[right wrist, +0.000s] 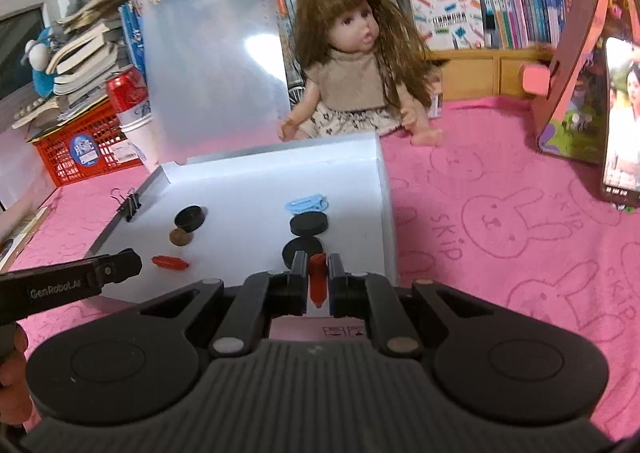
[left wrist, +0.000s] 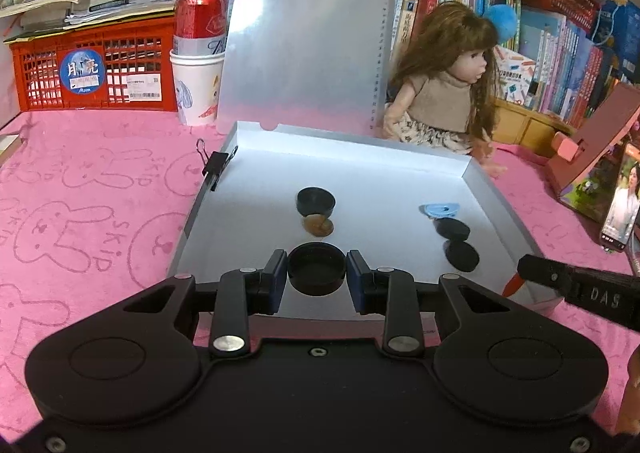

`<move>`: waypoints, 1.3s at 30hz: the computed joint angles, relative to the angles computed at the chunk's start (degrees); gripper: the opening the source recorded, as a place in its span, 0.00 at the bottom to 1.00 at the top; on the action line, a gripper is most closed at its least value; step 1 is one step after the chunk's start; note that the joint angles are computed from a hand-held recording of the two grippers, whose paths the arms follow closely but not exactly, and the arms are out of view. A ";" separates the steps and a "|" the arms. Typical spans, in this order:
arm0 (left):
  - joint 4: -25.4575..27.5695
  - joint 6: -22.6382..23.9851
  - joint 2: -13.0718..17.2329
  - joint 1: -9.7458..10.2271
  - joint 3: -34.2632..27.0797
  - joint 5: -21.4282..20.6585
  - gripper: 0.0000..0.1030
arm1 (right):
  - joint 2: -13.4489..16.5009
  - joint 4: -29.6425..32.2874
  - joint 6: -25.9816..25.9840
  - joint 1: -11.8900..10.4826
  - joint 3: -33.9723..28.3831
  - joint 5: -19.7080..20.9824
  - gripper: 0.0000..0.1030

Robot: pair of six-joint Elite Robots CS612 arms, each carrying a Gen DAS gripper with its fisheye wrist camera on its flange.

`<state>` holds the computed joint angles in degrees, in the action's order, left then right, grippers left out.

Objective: Organize rigid objects
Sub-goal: 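Carry the black cap and orange stick over the white box with both tools, then open the left tool to drop the cap while the right tool releases the stick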

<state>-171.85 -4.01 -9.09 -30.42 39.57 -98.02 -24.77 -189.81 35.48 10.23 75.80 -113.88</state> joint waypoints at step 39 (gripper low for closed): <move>2.79 3.13 3.40 -0.94 -4.97 2.34 0.30 | 2.35 -8.84 21.54 -3.63 -0.23 12.92 0.16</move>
<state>-169.06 -0.88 -5.68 -31.36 34.60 -95.68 -22.42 -198.65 57.02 6.60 75.56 -100.96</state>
